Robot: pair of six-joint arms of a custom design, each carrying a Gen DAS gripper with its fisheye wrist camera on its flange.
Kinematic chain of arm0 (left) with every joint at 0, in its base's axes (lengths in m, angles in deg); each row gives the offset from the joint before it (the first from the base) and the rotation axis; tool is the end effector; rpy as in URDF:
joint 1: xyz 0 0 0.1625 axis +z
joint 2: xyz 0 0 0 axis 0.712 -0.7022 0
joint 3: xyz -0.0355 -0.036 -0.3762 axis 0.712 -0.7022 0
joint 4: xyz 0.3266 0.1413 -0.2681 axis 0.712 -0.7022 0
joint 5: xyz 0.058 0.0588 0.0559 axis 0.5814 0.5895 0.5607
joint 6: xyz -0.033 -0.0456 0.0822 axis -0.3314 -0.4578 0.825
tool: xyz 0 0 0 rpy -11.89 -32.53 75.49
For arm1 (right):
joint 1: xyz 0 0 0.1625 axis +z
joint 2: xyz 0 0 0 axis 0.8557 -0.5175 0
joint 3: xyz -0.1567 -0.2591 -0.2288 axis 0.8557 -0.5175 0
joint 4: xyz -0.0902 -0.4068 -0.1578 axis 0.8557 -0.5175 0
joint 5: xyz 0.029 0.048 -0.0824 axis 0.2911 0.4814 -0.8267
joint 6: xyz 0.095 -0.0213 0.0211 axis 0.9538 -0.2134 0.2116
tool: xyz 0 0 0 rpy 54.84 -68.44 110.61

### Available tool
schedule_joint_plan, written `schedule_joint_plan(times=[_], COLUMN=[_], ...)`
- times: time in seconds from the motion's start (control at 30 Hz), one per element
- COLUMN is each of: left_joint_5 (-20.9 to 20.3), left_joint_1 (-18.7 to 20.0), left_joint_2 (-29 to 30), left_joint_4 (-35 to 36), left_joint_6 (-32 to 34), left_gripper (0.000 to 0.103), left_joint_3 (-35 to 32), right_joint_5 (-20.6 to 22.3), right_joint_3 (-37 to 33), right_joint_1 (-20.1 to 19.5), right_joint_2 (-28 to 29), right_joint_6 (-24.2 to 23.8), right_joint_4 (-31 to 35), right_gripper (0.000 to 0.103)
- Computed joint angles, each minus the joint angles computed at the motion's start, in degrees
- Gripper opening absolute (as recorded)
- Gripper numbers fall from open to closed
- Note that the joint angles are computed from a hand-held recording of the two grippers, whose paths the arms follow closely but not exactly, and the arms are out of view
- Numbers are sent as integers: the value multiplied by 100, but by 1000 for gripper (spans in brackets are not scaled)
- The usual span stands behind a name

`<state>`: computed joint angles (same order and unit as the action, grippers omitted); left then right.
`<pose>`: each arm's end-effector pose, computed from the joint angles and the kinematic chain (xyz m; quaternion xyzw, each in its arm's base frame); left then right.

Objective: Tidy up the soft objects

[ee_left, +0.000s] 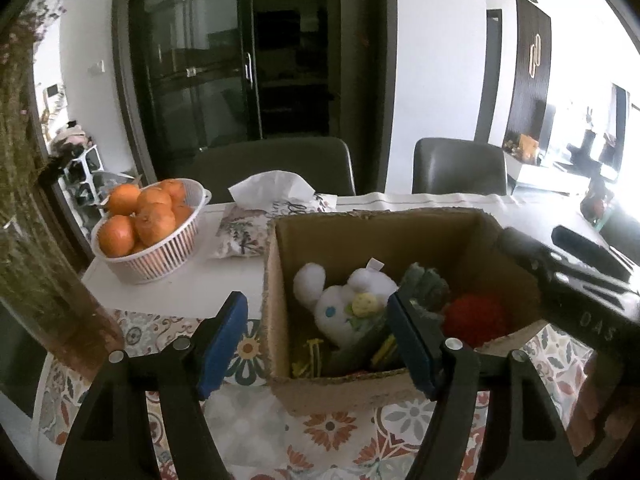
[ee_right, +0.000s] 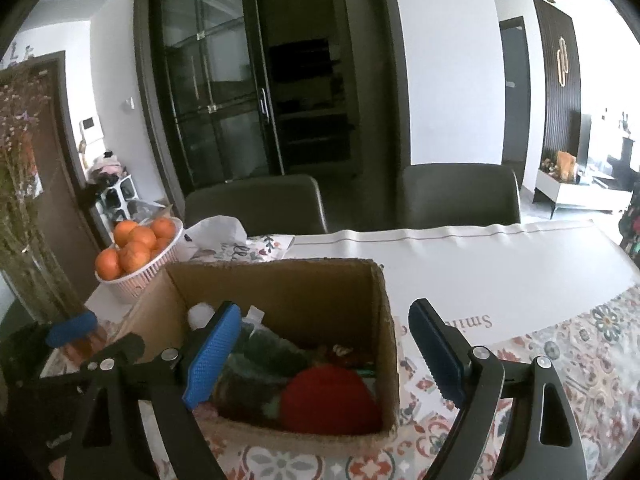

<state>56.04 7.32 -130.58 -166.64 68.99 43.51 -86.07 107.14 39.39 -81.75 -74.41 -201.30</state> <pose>-0.1950 -0.6200 0.1287 0.1258 0.8193 -0.4161 0.3739 0.2006 -0.6731 0.1370 0.2600 -0.8527 0.3866 0.2363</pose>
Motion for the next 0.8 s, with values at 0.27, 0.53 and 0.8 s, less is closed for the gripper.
schedule_joint_plan(times=[0.27,0.53,0.8], left_joint_5=[246,614,1056], left_joint_1=[-391,-951,-1571], left_joint_2=[-421,-883,-1320], left_joint_4=[-229,-364,-322], left_joint_6=[-212,-459,-849], left_gripper=[72,74,79], left_joint_3=[610,1303,2016], right_joint_5=[2,-114,-293], right_joint_3=[737,1553,2371], right_joint_1=[143,315,477], right_joint_2=[-516,-1170,-1824], right_joint_6=[10,171,241], right_joint_4=[-447,-711,-902], right_gripper=[87,87,87])
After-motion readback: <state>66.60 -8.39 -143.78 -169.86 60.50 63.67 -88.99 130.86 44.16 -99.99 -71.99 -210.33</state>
